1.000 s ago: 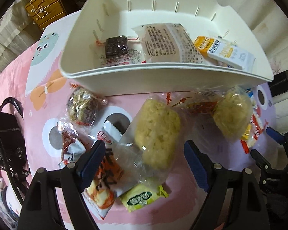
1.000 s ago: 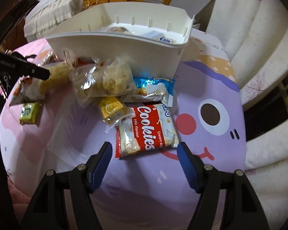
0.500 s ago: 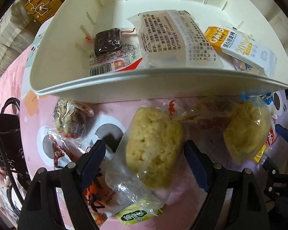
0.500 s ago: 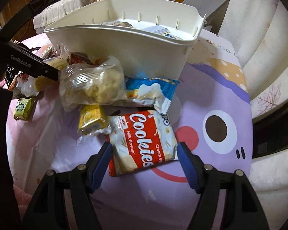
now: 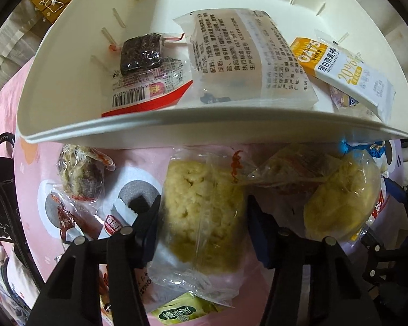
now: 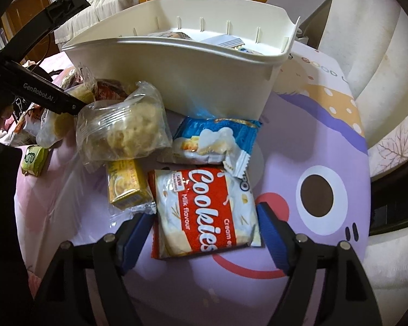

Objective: Organize snacks
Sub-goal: 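Grasp the clear bag of yellow cake with the left gripper while the right grasps the red Cookies pack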

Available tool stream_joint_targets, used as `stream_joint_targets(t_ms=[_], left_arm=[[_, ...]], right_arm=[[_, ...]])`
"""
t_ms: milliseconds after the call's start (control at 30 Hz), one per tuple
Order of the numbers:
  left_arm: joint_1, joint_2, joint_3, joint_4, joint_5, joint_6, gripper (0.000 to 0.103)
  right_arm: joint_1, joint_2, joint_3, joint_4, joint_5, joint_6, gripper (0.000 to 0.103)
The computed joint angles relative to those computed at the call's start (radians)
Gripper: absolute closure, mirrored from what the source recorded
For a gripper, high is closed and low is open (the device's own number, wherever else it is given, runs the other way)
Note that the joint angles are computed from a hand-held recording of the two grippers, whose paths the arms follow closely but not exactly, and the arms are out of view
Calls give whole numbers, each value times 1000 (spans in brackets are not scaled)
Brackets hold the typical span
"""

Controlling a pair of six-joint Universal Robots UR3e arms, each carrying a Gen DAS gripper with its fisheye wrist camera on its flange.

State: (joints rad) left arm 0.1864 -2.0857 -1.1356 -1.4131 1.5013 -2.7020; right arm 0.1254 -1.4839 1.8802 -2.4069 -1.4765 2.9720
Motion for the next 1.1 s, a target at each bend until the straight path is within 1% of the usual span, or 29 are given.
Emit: stream_joint_targets(t_ms=[133, 233, 333, 467, 500, 667, 867, 1000, 1100], left_arm=[[4, 2, -7, 5, 1, -3, 48], [8, 1, -3, 0, -2, 0, 48], [7, 4, -5, -1, 2, -4, 48], [7, 34, -32, -1, 18, -6, 48], [8, 36, -33, 1, 21, -4, 48], [8, 50, -18, -38, 55, -1, 48], [11, 83, 13, -117, 84, 28, 48], [33, 117, 33, -188, 69, 55, 48], [58, 147, 60, -250, 51, 100, 48]], right_arm=[[5, 0, 0, 0, -8, 4, 27], [5, 4, -7, 5, -9, 2, 31], [8, 0, -10, 12, -16, 16, 39], [-3, -13, -13, 35, -5, 37, 46], [-1, -14, -15, 41, -7, 43, 50], [32, -2, -43, 65, -52, 77, 52], [63, -2, -72, 124, -83, 173, 52], [84, -15, -83, 172, -100, 246, 52], [91, -30, -89, 205, -99, 311, 52]])
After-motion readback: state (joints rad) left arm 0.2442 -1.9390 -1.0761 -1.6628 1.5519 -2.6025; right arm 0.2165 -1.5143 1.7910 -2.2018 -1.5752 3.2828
